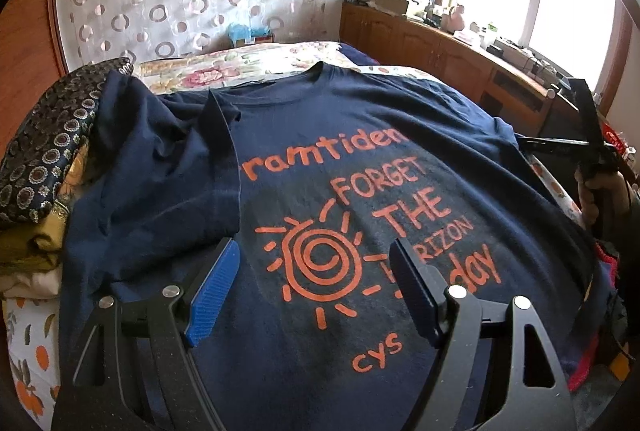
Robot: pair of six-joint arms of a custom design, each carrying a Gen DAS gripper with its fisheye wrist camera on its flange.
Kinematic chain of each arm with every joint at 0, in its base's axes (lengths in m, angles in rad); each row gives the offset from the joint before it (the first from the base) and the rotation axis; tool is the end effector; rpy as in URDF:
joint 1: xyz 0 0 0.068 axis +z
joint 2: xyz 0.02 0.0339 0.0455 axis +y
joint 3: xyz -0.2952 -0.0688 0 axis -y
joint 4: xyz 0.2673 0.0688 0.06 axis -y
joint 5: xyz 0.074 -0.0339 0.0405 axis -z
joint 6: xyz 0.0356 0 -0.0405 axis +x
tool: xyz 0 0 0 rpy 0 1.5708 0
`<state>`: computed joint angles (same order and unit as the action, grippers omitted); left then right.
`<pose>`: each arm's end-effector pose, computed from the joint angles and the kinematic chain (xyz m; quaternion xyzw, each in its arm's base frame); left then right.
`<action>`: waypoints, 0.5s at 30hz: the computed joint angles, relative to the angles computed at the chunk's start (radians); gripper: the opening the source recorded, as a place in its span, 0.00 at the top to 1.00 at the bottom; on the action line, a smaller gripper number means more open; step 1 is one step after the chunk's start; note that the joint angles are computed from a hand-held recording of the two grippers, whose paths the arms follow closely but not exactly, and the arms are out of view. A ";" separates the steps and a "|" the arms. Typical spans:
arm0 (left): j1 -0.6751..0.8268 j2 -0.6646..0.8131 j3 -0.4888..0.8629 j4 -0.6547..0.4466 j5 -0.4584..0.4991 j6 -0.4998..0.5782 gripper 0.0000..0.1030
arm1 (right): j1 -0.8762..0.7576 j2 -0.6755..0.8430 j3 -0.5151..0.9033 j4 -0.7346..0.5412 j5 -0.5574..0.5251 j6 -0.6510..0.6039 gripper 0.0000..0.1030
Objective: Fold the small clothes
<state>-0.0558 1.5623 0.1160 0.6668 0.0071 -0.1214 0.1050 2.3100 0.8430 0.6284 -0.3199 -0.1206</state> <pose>0.1879 -0.0107 0.0739 -0.0289 0.9223 -0.0374 0.3836 0.3751 0.0508 -0.0082 -0.1604 0.9095 0.1460 0.3546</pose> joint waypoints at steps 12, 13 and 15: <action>-0.030 -0.096 -0.043 -0.014 -0.027 -0.025 0.24 | 0.060 -0.065 -0.155 0.298 0.082 -0.032 0.94; -0.037 -0.113 -0.046 -0.022 -0.036 -0.028 0.24 | 0.075 -0.077 -0.167 0.313 0.072 -0.036 0.94; -0.046 -0.141 -0.051 -0.039 -0.046 -0.031 0.24 | 0.108 -0.098 -0.188 0.337 0.055 -0.040 0.94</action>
<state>-0.1022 1.4210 0.0653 0.6281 -0.0388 -0.1529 0.2131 2.2118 0.6551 0.9657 -0.2653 -0.1610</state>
